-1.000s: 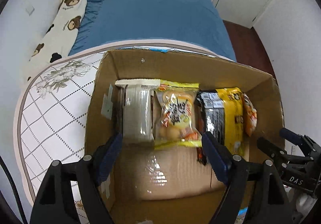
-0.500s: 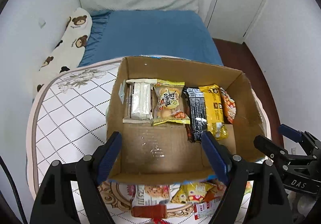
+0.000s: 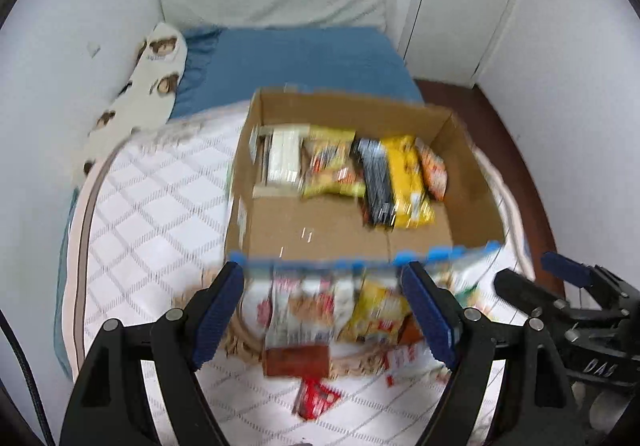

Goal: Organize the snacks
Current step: 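Withdraw both tools from the box toward the snack pile, then grasp the yellow GUOBA bag with the left gripper while the right grasps a panda bag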

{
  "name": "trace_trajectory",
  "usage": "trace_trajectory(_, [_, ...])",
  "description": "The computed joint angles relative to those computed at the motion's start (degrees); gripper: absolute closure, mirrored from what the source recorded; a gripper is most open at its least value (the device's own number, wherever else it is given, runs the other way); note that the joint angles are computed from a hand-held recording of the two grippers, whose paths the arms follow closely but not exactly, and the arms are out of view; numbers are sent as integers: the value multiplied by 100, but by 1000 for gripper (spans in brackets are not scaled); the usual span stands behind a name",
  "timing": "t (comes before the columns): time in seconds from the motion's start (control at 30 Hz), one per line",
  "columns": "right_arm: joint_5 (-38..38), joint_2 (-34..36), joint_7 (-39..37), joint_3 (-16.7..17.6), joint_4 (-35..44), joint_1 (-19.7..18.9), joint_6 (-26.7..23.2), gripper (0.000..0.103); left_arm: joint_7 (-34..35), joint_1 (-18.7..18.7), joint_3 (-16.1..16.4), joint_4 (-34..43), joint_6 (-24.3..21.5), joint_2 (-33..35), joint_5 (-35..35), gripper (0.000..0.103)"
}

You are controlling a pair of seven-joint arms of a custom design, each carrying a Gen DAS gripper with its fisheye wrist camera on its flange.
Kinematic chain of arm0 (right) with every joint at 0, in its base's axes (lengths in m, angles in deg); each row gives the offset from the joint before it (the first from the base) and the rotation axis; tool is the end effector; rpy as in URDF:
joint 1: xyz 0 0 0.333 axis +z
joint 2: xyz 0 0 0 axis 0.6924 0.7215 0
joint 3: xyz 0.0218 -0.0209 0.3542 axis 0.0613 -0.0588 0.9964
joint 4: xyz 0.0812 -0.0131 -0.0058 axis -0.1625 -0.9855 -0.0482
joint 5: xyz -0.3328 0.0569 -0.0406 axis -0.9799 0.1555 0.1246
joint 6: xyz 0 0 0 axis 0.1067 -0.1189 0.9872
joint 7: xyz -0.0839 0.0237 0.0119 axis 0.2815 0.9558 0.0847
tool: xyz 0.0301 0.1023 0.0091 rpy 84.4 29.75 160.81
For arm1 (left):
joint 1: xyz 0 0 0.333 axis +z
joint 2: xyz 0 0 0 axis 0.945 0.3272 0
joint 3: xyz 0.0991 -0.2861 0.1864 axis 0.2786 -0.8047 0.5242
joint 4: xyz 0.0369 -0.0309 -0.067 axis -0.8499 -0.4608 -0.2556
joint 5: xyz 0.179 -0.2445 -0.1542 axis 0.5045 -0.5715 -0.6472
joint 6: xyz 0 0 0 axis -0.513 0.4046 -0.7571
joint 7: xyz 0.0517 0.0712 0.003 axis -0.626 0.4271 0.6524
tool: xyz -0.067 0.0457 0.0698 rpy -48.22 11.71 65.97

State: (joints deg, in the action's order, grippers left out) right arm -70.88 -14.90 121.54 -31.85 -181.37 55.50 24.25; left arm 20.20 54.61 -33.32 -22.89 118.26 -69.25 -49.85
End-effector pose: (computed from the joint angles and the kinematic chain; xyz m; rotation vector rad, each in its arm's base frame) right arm 0.4420 0.1383 0.7497 -2.1630 1.5474 -0.0743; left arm 0.3907 -0.2455 0.7281 -2.2514 1.6518 -0.4721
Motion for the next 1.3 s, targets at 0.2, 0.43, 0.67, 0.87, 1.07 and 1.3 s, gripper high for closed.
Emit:
trace_trajectory(0.2, [227,-522,308,-204,-1258,-259,-76,7,-242,-125,58,-1080,-74,-345,-819,22])
trace_trajectory(0.43, [472,-709,533,-433,-2347,-649,-45,7,-200,-236,78,-1476,74,-128,-1307,22])
trace_trajectory(0.67, [611,-536,371,-382,-2401,-666,387,31,337,-402,-99,-399,10,1151,-867,22])
trace_trajectory(0.87, [553,-395,404,-401,-2264,-698,406,31,826,-570,-128,391,-141,2193,-765,22])
trace_trajectory(1.07, [574,-342,277,-432,-2288,-711,386,31,613,-559,-60,-86,357,2027,-814,54])
trace_trajectory(1.3, [574,-19,144,-208,-2198,-467,598,31,-37,-386,6,-1388,723,1023,-1396,54])
